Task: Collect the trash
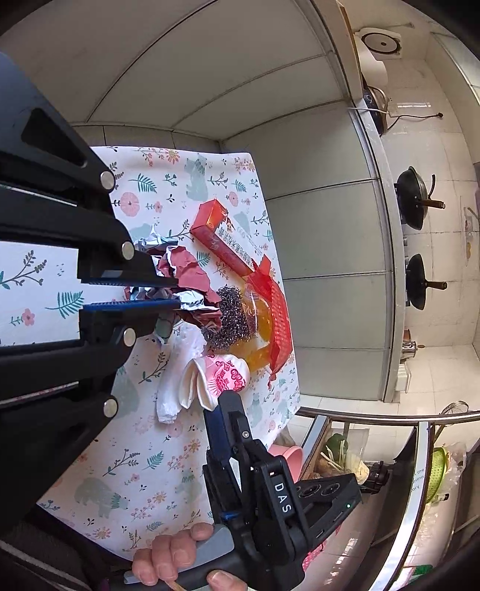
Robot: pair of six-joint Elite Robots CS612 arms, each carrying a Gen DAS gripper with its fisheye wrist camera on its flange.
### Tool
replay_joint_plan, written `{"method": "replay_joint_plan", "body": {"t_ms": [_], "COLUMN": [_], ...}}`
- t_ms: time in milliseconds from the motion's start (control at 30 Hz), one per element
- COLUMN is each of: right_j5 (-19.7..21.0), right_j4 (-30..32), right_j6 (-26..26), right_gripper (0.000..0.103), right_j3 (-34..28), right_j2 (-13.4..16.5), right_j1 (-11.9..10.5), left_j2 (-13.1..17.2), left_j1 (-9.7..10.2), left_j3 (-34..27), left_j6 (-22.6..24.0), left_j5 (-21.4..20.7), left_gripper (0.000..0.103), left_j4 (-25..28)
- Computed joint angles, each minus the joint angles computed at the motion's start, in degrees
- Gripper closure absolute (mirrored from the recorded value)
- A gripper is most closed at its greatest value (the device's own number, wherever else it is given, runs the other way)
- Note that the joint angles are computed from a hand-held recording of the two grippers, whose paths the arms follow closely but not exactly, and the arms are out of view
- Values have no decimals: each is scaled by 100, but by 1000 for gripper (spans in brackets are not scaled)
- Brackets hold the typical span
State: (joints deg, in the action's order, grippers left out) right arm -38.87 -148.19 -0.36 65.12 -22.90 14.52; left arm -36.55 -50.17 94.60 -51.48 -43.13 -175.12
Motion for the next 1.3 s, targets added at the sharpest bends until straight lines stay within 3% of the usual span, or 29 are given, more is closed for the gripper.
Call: {"method": "replay_joint_plan", "body": {"t_ms": [200, 267, 333, 567, 933, 1300], "right_j5": [-51, -20, -55, -193, -616, -920], "right_j4": [174, 202, 164, -94, -1947, -3392], "right_j6": [141, -57, -229, -549, -833, -232], "right_gripper": [67, 86, 93, 93, 93, 93], "right_j3": [-120, -107, -84, 193, 1121, 1407], "right_j2": [104, 96, 81, -68, -486, -532], "right_j1": [13, 23, 42, -19, -286, -558], "left_j2": [0, -7, -12, -49, 84, 461], "left_j1": [-16, -19, -22, -67, -94, -7], "left_j3": [-8, -7, -9, -30, -408, -1320], "left_j6": [-6, -43, -70, -61, 630, 1665], "left_j5": [6, 9, 28, 110, 48, -341], "left_gripper": [98, 98, 98, 98, 98, 98], "left_j4": [23, 67, 111, 121, -239, -644]}}
